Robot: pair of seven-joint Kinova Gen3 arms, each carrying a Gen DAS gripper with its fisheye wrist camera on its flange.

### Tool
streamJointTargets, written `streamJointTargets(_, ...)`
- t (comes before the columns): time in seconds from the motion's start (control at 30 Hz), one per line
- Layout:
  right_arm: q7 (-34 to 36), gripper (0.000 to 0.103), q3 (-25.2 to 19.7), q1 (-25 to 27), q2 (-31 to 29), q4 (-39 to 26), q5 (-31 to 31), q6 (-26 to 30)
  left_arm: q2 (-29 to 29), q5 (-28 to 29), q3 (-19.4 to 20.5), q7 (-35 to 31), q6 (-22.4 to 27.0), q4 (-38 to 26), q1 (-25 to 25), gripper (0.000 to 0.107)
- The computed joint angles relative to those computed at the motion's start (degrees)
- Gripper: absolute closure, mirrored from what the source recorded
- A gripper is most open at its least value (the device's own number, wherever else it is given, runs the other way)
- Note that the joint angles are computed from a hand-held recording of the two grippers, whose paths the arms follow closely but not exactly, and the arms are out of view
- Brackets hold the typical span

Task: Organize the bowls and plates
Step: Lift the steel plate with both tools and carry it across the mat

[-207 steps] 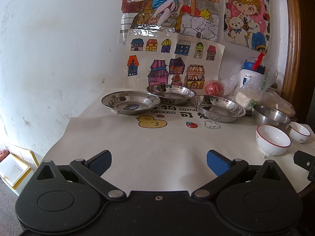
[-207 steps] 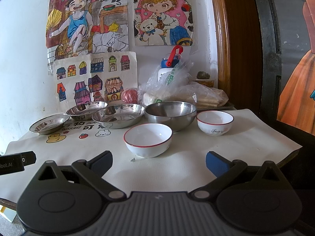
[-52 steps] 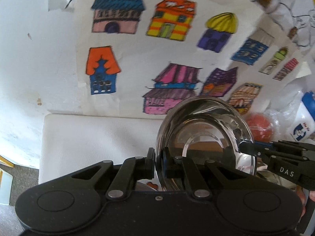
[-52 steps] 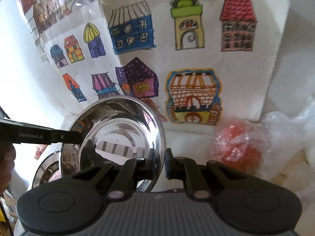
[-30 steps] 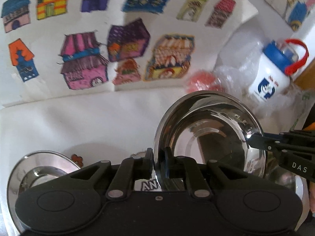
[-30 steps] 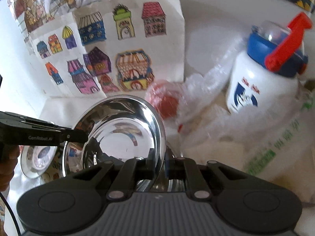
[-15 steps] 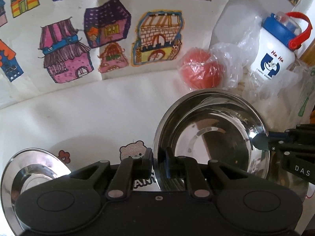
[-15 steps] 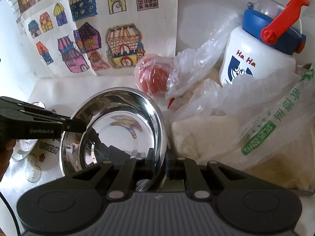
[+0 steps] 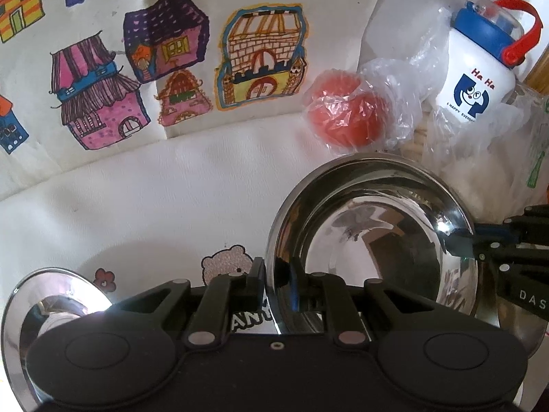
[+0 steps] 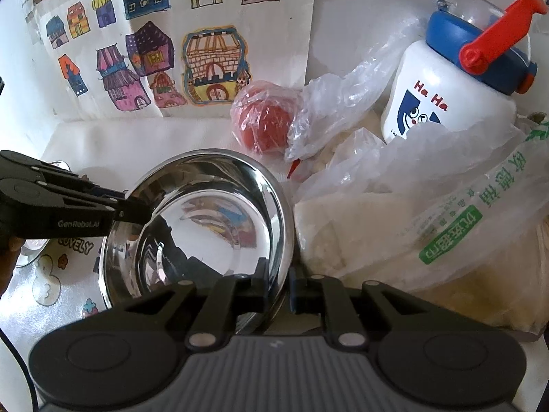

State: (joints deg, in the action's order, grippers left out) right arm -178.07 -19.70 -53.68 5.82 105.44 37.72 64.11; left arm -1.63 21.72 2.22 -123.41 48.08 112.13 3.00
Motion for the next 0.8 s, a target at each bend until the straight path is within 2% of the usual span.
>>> streamJointTargets(0.53,1.5,0.088,0.5,-1.0,1.6,-1.2,0.1,-1.6,-0.3,-1.3,-1.2,-1.0,1.7,-0.5,-1.6,0.091)
streamJointTargets(0.8,2.0,0.087,0.9,-2.1,2.5,-2.1,0.7,0.2,-0.6,-1.7,-1.0,-0.7,1.4,-0.2,-1.7,0.090)
